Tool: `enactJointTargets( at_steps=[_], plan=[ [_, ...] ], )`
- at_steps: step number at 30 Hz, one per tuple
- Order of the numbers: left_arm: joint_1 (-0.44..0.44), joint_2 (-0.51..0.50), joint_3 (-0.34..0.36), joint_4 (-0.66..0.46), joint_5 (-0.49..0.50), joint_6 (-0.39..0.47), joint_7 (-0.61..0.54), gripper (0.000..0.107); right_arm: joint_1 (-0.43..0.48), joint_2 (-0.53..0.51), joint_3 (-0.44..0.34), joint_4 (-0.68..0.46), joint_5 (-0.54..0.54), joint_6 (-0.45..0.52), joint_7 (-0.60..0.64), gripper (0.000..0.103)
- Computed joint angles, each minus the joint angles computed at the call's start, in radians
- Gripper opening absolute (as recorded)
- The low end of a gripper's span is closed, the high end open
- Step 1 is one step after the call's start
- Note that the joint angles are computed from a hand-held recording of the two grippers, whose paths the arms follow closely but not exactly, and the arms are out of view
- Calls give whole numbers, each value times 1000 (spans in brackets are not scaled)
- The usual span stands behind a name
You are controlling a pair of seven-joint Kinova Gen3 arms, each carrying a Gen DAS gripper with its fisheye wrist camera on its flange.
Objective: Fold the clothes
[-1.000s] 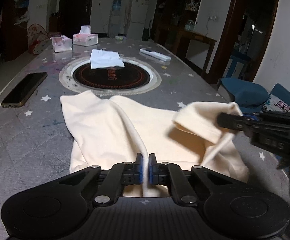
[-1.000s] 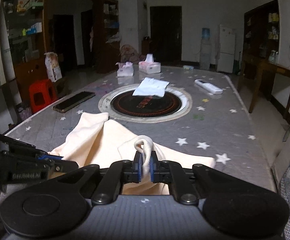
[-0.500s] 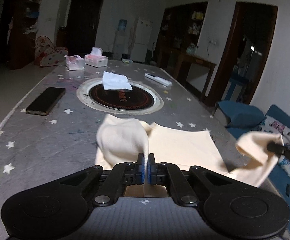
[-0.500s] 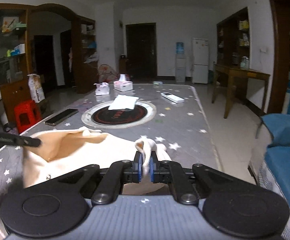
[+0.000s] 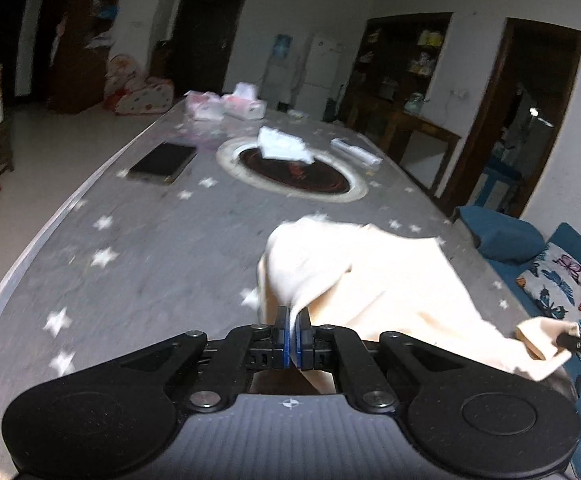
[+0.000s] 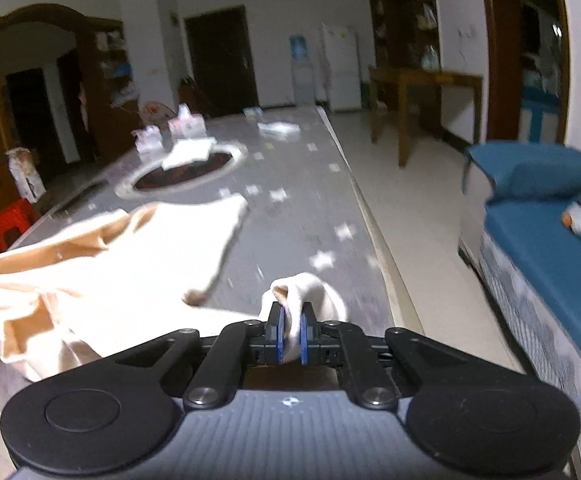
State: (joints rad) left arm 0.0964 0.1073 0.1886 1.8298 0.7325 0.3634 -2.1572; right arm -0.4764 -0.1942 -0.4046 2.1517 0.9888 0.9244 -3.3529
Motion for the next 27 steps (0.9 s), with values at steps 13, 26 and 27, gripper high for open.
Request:
enactJointTargets(
  at_steps=[13, 26, 27],
  plan=[
    [8, -12, -39, 51, -170, 12, 197, 3, -7, -9, -29, 20, -114, 130, -57, 12],
    [22, -26, -51, 63, -258, 18, 301, 3, -94, 72, -50, -12, 31, 206, -71, 38],
    [24, -27, -53, 63, -267, 19, 310, 3, -110, 87, -48, -19, 46, 222, -76, 38]
  ],
)
